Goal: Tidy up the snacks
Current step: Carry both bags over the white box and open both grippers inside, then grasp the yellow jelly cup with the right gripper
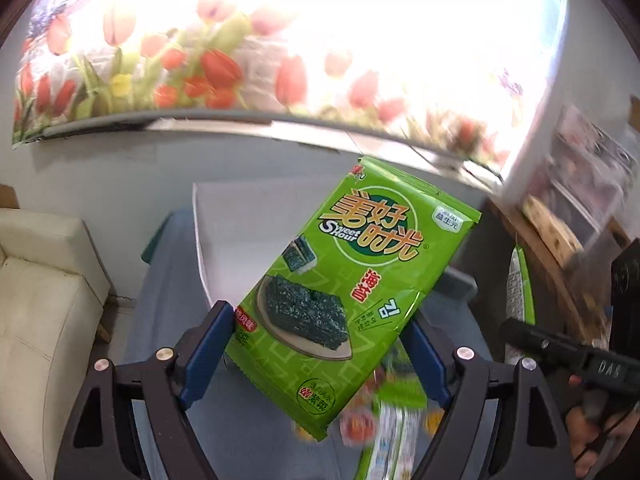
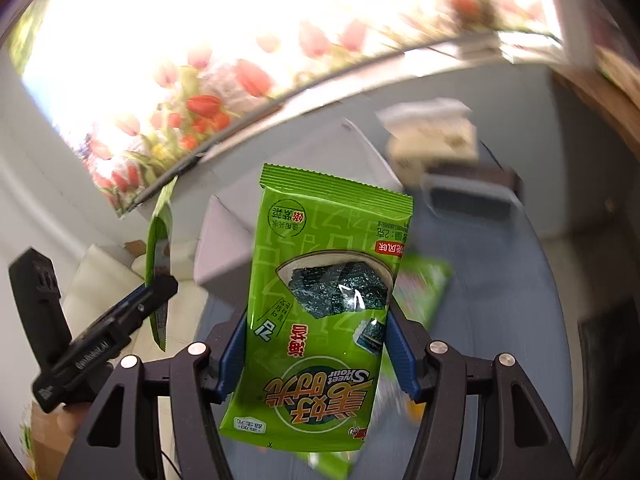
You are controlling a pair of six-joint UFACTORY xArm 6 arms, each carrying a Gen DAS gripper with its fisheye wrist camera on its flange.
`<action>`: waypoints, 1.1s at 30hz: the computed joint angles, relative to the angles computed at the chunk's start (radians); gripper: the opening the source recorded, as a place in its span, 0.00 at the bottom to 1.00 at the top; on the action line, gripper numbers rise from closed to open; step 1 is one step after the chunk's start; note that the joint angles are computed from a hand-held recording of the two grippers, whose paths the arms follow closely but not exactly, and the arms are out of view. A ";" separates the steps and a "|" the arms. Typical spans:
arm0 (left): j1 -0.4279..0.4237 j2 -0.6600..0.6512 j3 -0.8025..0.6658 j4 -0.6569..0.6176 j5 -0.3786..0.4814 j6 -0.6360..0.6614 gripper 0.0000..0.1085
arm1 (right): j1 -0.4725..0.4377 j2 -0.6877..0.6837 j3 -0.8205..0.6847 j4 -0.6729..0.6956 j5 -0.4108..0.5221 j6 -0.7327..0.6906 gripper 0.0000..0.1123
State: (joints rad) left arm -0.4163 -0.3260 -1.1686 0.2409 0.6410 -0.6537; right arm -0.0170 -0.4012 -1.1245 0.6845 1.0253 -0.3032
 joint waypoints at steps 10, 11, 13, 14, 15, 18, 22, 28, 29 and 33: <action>0.135 0.333 -0.321 -0.147 0.107 0.033 0.82 | 0.135 0.625 -0.691 -0.139 0.078 0.113 0.59; 0.142 0.350 -0.335 -0.149 0.124 0.033 0.82 | 0.143 0.669 -0.740 -0.160 0.087 0.137 0.59; 0.158 0.368 -0.333 -0.174 0.113 0.058 0.82 | 0.151 0.739 -0.817 -0.174 0.111 0.166 0.60; 0.164 0.383 -0.341 -0.190 0.112 0.075 0.82 | 0.155 0.766 -0.844 -0.182 0.118 0.180 0.62; 0.169 0.398 -0.353 -0.210 0.117 0.096 0.82 | 0.162 0.780 -0.852 -0.194 0.108 0.191 0.65; 0.177 0.410 -0.337 -0.243 0.081 0.147 0.93 | 0.183 0.810 -0.876 -0.263 0.096 0.190 0.82; 0.181 0.369 -0.257 -0.269 -0.006 0.192 0.95 | 0.197 0.767 -0.812 -0.314 0.029 0.167 0.87; 0.174 0.231 -0.090 -0.177 -0.116 0.176 0.95 | 0.194 0.518 -0.509 -0.243 -0.190 0.041 0.92; 0.169 0.199 -0.059 -0.146 -0.136 0.157 0.95 | 0.200 0.474 -0.457 -0.250 -0.224 0.020 0.92; 0.144 0.071 0.063 -0.138 -0.201 0.137 0.95 | 0.205 0.273 -0.221 -0.238 -0.333 -0.046 0.92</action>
State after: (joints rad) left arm -0.2728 -0.2548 -1.1060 0.1033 0.4399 -0.5169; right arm 0.1884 -0.1284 -1.3453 0.4468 0.6927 -0.3489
